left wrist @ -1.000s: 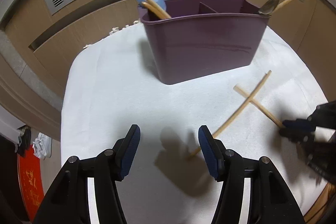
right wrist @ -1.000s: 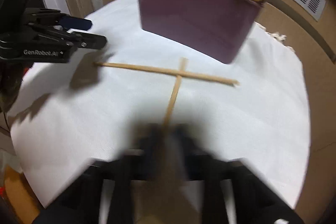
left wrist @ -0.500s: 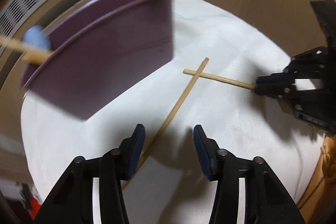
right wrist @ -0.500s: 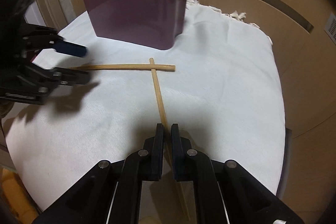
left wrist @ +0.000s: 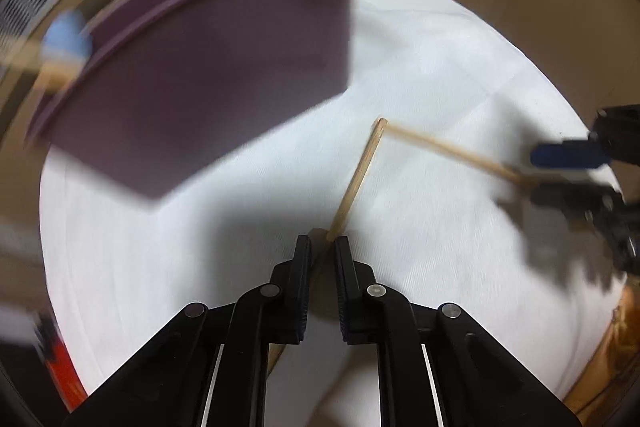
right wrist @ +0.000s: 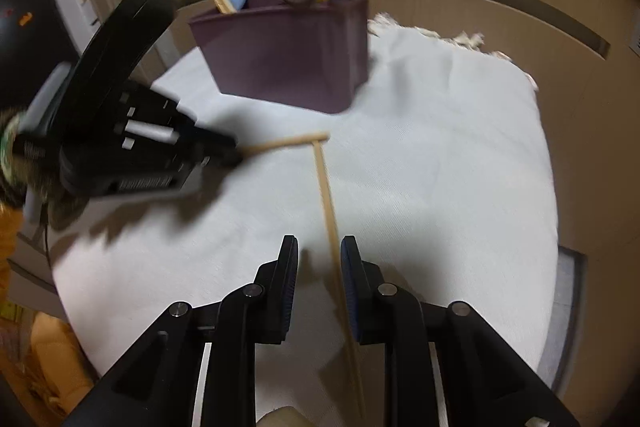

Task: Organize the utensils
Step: 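Grasp the other chopstick with the left tool while the right tool holds its chopstick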

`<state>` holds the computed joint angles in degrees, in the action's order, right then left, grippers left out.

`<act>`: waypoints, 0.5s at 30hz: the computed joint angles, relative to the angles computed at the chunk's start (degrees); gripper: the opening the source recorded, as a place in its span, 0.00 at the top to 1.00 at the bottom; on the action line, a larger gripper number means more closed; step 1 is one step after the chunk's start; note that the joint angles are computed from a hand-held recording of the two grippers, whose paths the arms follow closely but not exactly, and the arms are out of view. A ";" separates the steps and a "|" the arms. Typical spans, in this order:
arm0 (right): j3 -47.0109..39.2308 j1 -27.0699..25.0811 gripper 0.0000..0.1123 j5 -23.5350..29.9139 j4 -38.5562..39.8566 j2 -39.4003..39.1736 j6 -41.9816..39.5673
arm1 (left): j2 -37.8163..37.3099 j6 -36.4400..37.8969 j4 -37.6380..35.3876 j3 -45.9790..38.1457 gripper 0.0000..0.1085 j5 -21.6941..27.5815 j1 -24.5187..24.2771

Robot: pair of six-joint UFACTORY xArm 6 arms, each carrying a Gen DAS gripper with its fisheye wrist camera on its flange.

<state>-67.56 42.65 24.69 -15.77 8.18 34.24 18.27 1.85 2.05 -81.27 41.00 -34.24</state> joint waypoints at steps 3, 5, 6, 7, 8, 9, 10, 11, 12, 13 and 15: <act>-6.00 0.48 0.81 3.70 0.70 4.29 -3.11 | -5.91 -4.34 0.25 6.95 0.89 0.77 1.32; -9.83 0.17 0.81 6.07 2.02 7.28 -5.02 | -9.18 -4.80 1.70 10.82 0.89 0.85 1.41; -11.64 0.02 0.81 7.28 2.51 8.63 -5.38 | -10.50 -4.30 2.10 12.30 0.89 1.15 1.36; -12.79 -0.05 0.81 8.18 2.85 9.45 -5.56 | -11.28 -3.74 2.09 13.16 0.89 1.29 1.33; -14.04 -0.17 0.81 9.21 3.20 10.39 -5.71 | -11.69 -3.20 1.97 13.57 0.88 1.44 1.28; -15.30 -0.31 0.81 10.44 3.43 11.33 -5.61 | -11.53 -2.57 1.79 13.22 0.88 1.74 1.16; -15.97 -0.52 0.81 11.22 3.84 11.89 -5.68 | -11.98 -1.50 1.39 13.84 0.88 1.55 1.04; -16.26 -0.71 0.81 11.73 5.06 12.23 -6.25 | -11.44 0.38 0.59 13.14 0.88 1.84 0.94; -15.60 -0.86 0.81 10.97 5.30 11.87 -6.36 | -10.70 1.54 0.33 12.40 0.88 1.87 0.81; -15.46 -0.90 0.81 11.04 5.73 11.73 -6.76 | -9.95 2.65 0.06 11.29 0.88 2.25 0.49; -15.47 -1.06 0.81 11.14 6.91 11.70 -7.84 | -7.77 3.99 -0.86 7.94 0.88 3.97 -0.11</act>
